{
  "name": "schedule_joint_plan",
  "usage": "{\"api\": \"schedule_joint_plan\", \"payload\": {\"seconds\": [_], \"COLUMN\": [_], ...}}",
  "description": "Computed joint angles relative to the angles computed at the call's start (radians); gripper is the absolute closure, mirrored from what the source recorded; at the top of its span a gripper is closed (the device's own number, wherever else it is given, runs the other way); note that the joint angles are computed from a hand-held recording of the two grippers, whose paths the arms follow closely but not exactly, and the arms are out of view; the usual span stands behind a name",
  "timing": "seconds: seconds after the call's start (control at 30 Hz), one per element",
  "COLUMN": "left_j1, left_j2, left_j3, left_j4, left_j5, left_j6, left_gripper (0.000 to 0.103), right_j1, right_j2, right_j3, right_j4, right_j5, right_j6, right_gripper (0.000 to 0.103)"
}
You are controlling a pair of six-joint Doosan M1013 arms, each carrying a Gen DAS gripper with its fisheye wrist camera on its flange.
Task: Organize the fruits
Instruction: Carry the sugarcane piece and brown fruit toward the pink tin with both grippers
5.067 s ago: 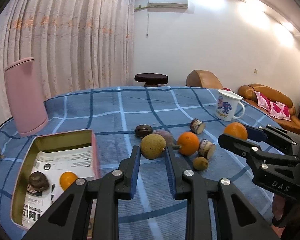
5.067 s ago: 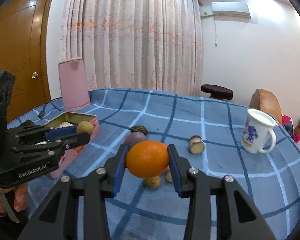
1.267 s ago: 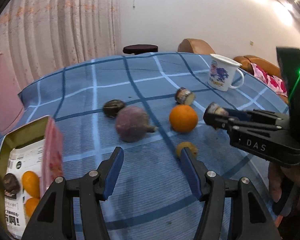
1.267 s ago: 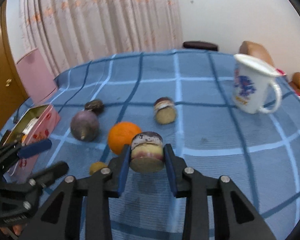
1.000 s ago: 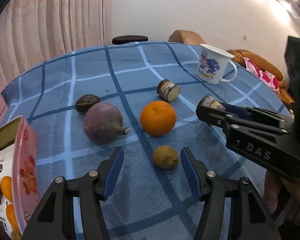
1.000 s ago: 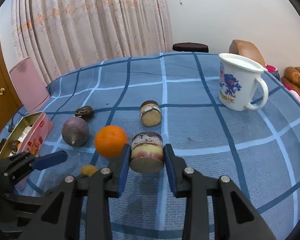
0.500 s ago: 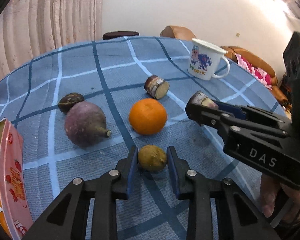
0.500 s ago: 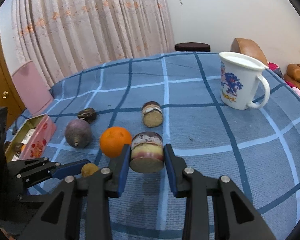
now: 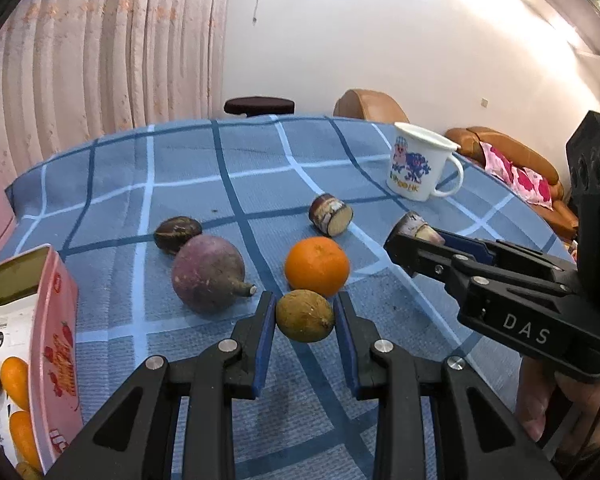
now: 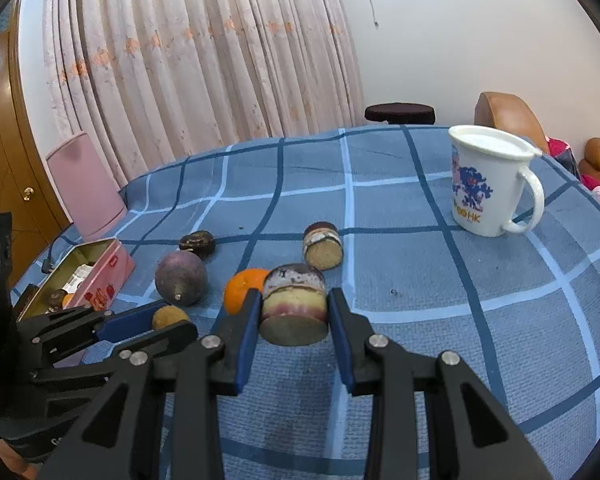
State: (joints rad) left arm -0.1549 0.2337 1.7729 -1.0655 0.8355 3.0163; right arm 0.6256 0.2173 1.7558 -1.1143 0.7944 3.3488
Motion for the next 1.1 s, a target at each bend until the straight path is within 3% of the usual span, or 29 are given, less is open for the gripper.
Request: {"api": "schedule_joint_plan", "payload": {"seconds": [1.1], "left_j1": [0.021], "left_j2": [-0.04], "left_j3": [0.065], "left_j4": [-0.218], "left_j5": [-0.072], "left_j6": [0.179], "left_gripper": [0.072], "right_j1": [0.05], "right_j2": [0.005], "right_j3": [0.01], "right_j4": [-0.181], "right_j5": [0.089], "right_j6": [0.071], "right_gripper": [0.066]}}
